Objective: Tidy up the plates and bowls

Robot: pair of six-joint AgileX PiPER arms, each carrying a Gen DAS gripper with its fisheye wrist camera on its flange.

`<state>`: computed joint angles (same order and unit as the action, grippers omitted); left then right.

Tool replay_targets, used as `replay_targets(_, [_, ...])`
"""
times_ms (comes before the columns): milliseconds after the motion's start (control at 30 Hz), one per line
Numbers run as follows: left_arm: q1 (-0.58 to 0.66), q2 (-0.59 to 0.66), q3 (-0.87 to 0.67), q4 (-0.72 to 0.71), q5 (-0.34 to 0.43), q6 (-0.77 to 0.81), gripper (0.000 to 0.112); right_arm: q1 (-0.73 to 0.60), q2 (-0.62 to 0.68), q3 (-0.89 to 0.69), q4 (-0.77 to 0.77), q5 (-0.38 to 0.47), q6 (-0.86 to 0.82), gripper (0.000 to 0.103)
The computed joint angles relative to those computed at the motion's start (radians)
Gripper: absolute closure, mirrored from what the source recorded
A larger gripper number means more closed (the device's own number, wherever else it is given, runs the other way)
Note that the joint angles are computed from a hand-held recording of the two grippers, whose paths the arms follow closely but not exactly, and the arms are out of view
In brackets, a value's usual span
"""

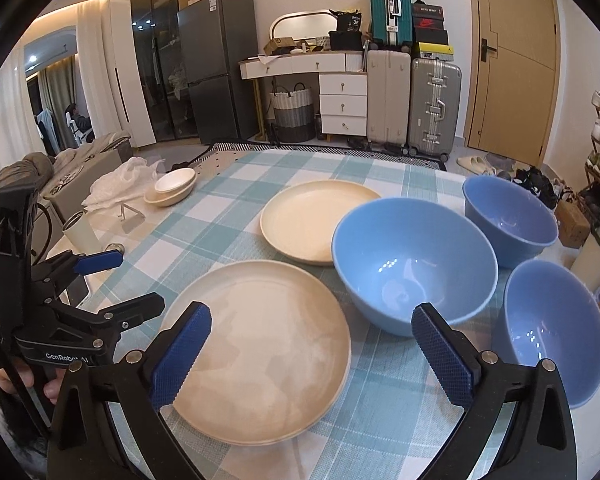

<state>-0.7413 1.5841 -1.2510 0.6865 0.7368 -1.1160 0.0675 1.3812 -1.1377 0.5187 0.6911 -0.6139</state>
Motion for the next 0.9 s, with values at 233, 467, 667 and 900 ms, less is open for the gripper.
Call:
replay_targets(233, [0.015, 0.036, -0.105, -0.005, 0.071, 0.042, 0.011, -0.038, 0.035, -0.100, 0.049, 0.060, -0.041, 0.001])
replay_targets(467, [0.037, 0.070, -0.195, -0.031, 0.118, 0.098, 0.011, -0.074, 0.092, -0.224, 0.074, 0.121, -0.047, 0.001])
replay_targets(667, [0.061, 0.105, -0.272, -0.065, 0.147, 0.150, 0.012, -0.073, 0.160, -0.345, 0.050, 0.166, -0.009, 0.001])
replay_targets(900, [0.120, 0.164, -0.392, -0.128, 0.171, 0.240, 0.011, -0.066, 0.274, -0.503, 0.011, 0.230, 0.049, 0.001])
